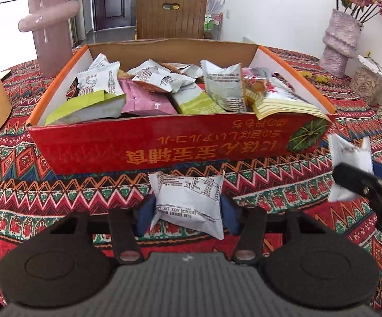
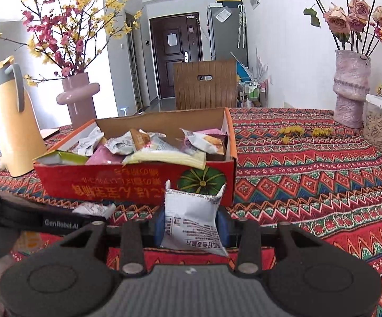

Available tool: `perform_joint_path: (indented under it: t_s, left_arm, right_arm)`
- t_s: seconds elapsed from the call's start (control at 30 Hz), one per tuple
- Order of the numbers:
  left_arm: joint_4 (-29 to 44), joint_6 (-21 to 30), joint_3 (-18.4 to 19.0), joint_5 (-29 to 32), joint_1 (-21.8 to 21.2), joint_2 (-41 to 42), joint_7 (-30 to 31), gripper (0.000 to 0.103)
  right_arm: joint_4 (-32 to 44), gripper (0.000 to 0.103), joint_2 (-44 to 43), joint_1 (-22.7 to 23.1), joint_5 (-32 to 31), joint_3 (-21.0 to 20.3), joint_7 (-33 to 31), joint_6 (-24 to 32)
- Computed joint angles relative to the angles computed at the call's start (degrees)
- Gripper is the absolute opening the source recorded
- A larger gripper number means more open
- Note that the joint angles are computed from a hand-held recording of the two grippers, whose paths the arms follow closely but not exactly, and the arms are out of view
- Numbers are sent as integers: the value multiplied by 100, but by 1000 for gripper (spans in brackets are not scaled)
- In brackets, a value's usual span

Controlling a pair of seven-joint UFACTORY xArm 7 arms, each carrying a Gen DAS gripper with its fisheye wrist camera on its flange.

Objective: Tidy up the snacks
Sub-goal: 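Carry both held white packets up over the open red box, then open both tools to drop the white packets into the box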

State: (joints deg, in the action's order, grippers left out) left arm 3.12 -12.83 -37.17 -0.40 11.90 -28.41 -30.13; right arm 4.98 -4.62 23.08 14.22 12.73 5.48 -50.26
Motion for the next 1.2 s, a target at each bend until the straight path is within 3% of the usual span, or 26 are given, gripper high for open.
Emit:
perform_joint_path:
  t_s: [0.17, 0.3, 0.43, 0.6, 0.7, 0.77, 0.83, 0.87, 0.93, 1.0, 1.07, 1.2]
  left_arm:
    - [-397, 36, 570, 99, -890, -1094, -120, 51]
    - [-487, 75, 592, 238, -1003, -1986, -314, 52]
    - [-216, -48, 202, 362, -300, -2040, -555, 52]
    - [262, -626, -800, 222, 1326, -1385, -593, 52]
    - [438, -886, -1131, 27, 1924, -911, -382, 53]
    - [476, -966, -1400, -176, 2188, -823, -285, 61]
    - [410, -1127, -1555, -386, 2316, -831, -217, 77]
    - [375, -1217, -1482, -425, 2260, -802, -138, 80]
    - [277, -1275, -1450, -631, 2152, -915, -84, 103]
    - [142, -1368, -1358, -792, 1960, -1046, -26, 103]
    - [-15, -1295, -986, -827, 1519, -1198, 78, 103]
    - [-463, -931, -556, -887, 700, -1967, 21, 103]
  right_arm:
    - [14, 39, -156, -58, -181, -51, 46, -185]
    - [289, 39, -117, -201, -506, -180, 112, -281]
    - [778, 39, 163, -332, -787, -269, 91, -283]
    - [1656, 39, 872, -505, -1299, -412, 219, -95]
    - [2108, 40, 1192, -482, -1312, -403, 112, 208]
    - [2284, 43, 1329, -419, -1209, -389, -9, 350]
    - [2343, 55, 1386, -366, -1126, -379, -71, 404]
    - [2330, 56, 1400, -309, -993, -372, -147, 351]
    - [2266, 68, 1338, -289, -935, -365, -128, 312]
    - [2129, 97, 1234, -228, -709, -347, -133, 150]
    - [1977, 103, 1089, -172, -529, -316, -142, 14]
    - [1553, 103, 636, -47, -137, -219, -285, 18]
